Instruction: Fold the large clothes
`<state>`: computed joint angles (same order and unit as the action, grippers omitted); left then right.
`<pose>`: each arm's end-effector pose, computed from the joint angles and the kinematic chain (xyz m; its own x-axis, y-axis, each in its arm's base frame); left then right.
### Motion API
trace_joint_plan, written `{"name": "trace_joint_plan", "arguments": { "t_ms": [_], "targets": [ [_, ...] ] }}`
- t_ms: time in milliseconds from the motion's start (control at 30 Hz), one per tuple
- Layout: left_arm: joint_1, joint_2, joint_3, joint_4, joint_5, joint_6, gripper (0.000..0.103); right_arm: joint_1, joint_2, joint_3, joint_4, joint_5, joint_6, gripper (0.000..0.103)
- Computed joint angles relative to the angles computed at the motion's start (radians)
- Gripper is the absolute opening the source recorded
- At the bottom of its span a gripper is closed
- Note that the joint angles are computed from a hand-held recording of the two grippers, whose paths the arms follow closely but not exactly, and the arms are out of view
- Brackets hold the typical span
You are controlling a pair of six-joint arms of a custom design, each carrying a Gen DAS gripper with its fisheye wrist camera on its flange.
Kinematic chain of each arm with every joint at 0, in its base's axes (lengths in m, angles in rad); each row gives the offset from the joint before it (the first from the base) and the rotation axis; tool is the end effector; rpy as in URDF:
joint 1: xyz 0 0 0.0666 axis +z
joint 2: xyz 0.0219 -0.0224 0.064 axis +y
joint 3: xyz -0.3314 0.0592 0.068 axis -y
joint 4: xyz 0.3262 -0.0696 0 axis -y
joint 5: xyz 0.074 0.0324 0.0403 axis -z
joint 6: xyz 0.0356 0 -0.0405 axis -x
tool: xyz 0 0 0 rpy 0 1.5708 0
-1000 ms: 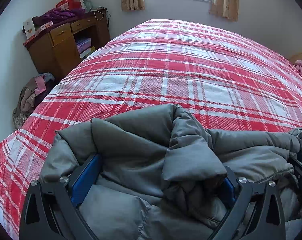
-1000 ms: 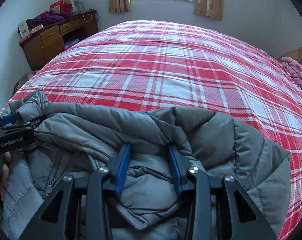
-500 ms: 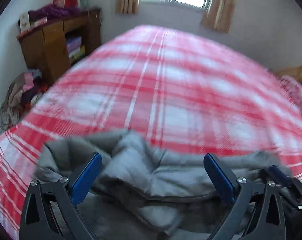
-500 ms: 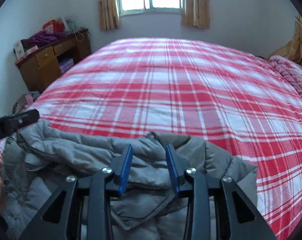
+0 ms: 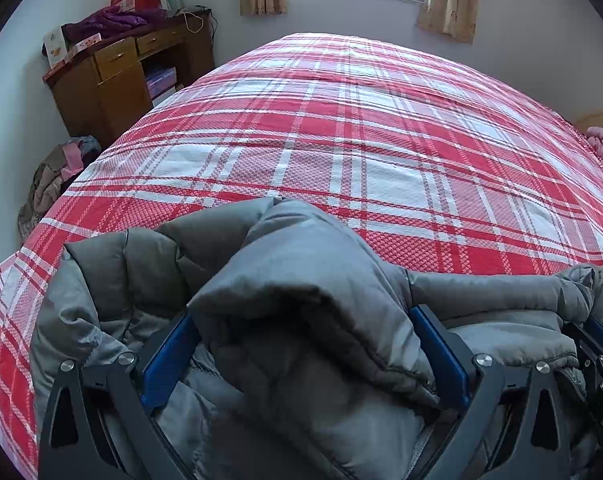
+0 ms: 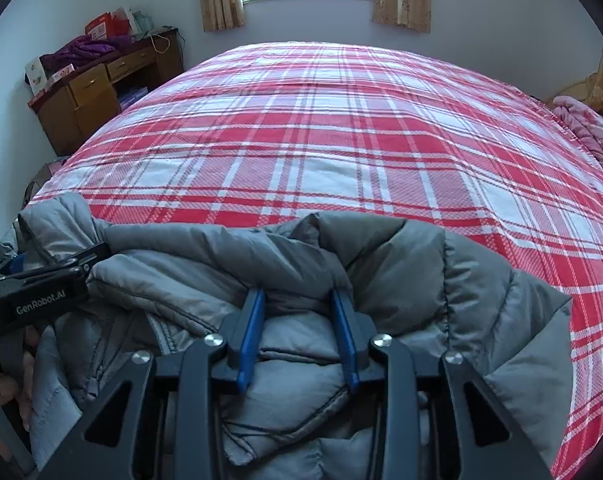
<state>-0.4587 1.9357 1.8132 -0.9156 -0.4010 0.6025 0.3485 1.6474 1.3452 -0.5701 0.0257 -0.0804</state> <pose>0.5274 -0.2454 0.2840 -0.7667 -0.2033 -0.6090 -0.2483 0.9686 -0.0108 0.4674 0.1684 0.2747 -0.7436 -0.1848 -0.6426 -0.2670 0.9632 0.0320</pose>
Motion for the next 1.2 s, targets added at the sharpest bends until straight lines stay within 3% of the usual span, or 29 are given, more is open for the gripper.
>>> {"name": "trace_joint_plan", "arguments": {
  "t_ms": [167, 300, 333, 400, 533, 633, 733, 900, 1100, 1200],
  "targets": [
    [-0.003, 0.016, 0.025, -0.019, -0.014, -0.006, 0.102, 0.005, 0.014, 0.010, -0.001, 0.017, 0.005, 0.038],
    [0.009, 0.012, 0.111, -0.140, -0.005, -0.020, 0.102, -0.004, 0.024, 0.054, -0.062, -0.005, 0.022, 0.041],
    [0.007, -0.027, 0.090, -0.136, -0.017, -0.016, 0.102, -0.020, 0.012, 0.067, -0.102, -0.030, 0.019, 0.046],
    [-0.005, -0.154, -0.007, -0.091, -0.026, -0.046, 0.102, -0.047, -0.055, 0.032, -0.116, -0.036, -0.004, 0.070],
    [-0.065, -0.422, -0.274, -0.057, -0.067, -0.074, 0.102, -0.129, -0.283, -0.132, -0.134, -0.079, 0.065, 0.072],
    [-0.157, -0.627, -0.507, -0.085, -0.142, -0.032, 0.102, -0.206, -0.463, -0.288, -0.178, -0.152, 0.120, 0.072],
    [-0.280, -0.803, -0.703, -0.169, -0.211, 0.097, 0.102, -0.311, -0.697, -0.480, -0.274, -0.226, 0.194, 0.072],
    [-0.519, -1.005, -0.899, -0.394, -0.246, 0.465, 0.102, -0.521, -1.007, -0.652, -0.502, -0.363, 0.320, 0.072],
    [-0.766, -1.040, -0.982, -0.551, -0.249, 0.788, 0.102, -0.767, -1.286, -0.729, -0.798, -0.475, 0.555, 0.072],
    [-0.843, -1.042, -1.013, -0.574, -0.231, 0.881, 0.102, -0.891, -1.351, -0.744, -0.914, -0.528, 0.687, 0.072]
  ]
}}
